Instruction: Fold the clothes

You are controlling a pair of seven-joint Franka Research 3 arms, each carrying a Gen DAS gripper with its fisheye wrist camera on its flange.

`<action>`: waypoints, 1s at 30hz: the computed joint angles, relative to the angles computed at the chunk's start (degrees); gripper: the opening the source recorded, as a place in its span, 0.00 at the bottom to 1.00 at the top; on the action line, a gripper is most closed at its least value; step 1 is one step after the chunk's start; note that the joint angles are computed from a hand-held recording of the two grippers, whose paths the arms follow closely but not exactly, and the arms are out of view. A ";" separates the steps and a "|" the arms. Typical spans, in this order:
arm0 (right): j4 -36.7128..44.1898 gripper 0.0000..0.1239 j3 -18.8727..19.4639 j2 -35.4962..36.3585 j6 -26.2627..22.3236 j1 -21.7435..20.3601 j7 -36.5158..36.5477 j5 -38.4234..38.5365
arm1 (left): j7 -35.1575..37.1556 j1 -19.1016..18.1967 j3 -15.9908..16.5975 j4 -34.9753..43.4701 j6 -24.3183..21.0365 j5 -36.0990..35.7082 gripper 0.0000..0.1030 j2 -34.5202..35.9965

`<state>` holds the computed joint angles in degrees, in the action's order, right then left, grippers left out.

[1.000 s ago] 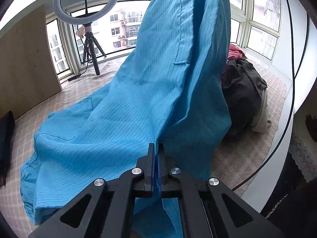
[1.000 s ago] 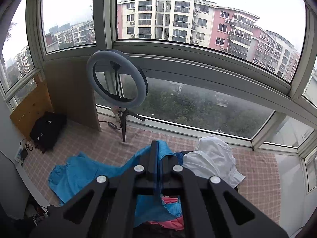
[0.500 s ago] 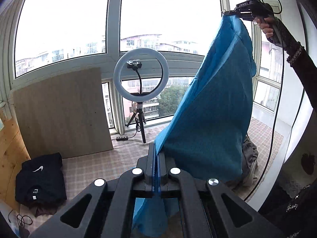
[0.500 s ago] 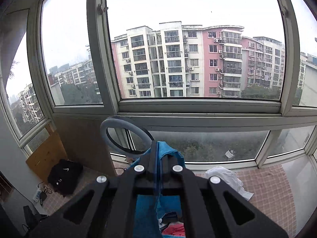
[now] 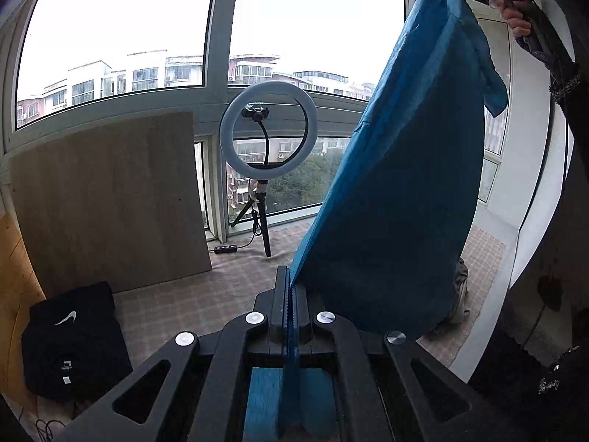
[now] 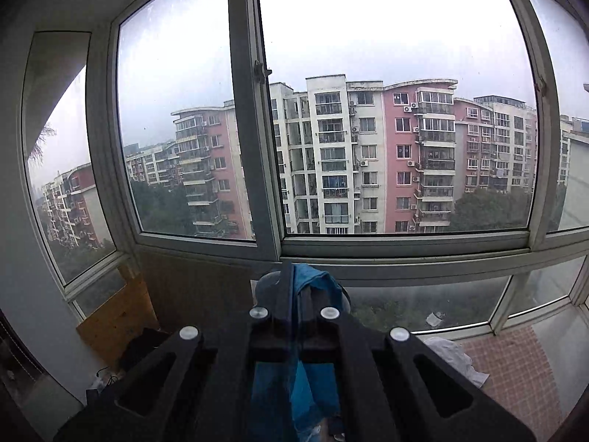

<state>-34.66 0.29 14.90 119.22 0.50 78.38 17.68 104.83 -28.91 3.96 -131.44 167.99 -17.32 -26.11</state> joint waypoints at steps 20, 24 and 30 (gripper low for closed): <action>-28.02 0.01 -5.23 -11.24 3.40 -1.17 -0.06 -8.84 | 24.12 -18.26 8.56 9.77 -7.26 -28.94 0.06 23.57; -26.28 0.01 -5.21 -9.09 2.61 -2.51 -2.29 -6.77 | 19.65 -16.01 4.50 6.93 -2.46 -24.63 0.39 23.43; -24.88 0.01 -4.73 -7.90 1.82 -3.17 -5.64 -4.99 | 2.55 -10.03 -2.44 2.24 4.67 -7.14 0.38 22.77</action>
<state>-59.55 -4.44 7.00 121.04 -2.67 72.74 12.69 107.38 -38.93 1.52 -129.20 172.66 -24.46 -3.34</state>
